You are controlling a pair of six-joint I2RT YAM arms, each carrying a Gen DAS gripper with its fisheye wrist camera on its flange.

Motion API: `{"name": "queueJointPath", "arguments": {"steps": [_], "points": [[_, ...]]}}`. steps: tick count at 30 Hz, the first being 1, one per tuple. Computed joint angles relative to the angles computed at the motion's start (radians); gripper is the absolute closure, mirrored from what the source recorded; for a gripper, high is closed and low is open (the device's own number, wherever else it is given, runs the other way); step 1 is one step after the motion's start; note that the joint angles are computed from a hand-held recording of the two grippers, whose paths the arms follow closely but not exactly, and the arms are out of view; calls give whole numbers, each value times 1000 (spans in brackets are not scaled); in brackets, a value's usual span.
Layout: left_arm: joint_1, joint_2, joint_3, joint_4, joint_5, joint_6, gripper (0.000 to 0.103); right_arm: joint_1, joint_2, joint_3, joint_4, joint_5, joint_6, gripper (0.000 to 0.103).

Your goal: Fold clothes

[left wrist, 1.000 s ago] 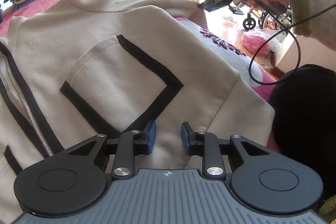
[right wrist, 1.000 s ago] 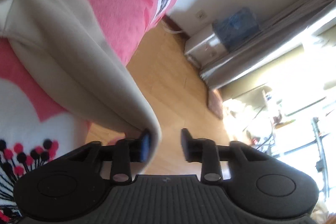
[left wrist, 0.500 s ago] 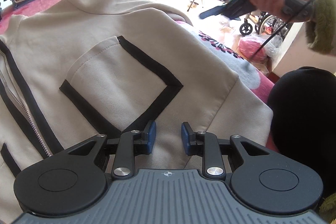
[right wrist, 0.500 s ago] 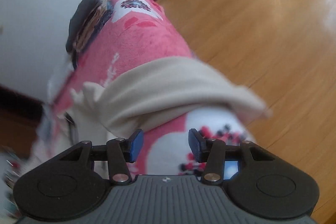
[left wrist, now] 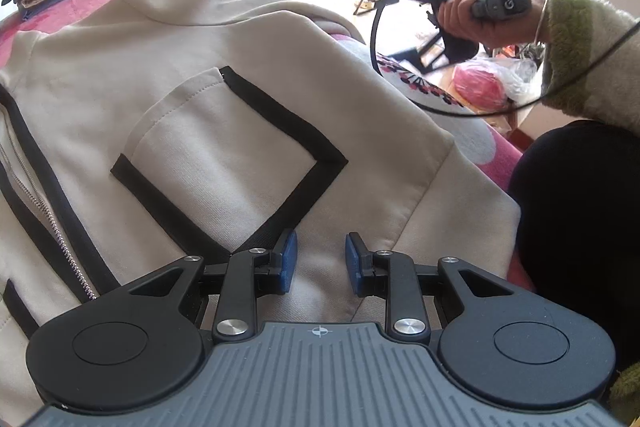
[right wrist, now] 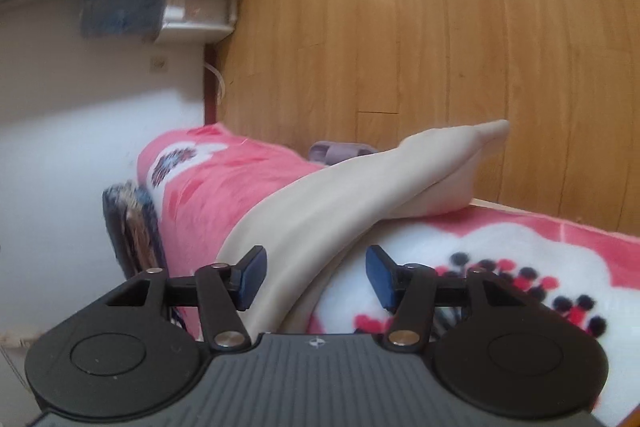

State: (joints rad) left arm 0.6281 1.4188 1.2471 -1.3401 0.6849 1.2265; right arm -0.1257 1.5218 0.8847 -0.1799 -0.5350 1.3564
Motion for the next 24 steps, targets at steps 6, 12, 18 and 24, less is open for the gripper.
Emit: {"name": "queueJointPath", "arguments": {"steps": [6,12,18,24], "points": [[-24,-8,9,2,-29,-20,77,-52,205,-96,340,-126,207,27],[-59,-17,24,3,-75,-27,77,-6,400,-42,605,-75,283,74],[-52,-20,15,5,-77,-8,77,8,275,19,811,19,62,96],[-49,-20,13,6,-74,1,77,57,206,409,514,-118,-478,96]]}}
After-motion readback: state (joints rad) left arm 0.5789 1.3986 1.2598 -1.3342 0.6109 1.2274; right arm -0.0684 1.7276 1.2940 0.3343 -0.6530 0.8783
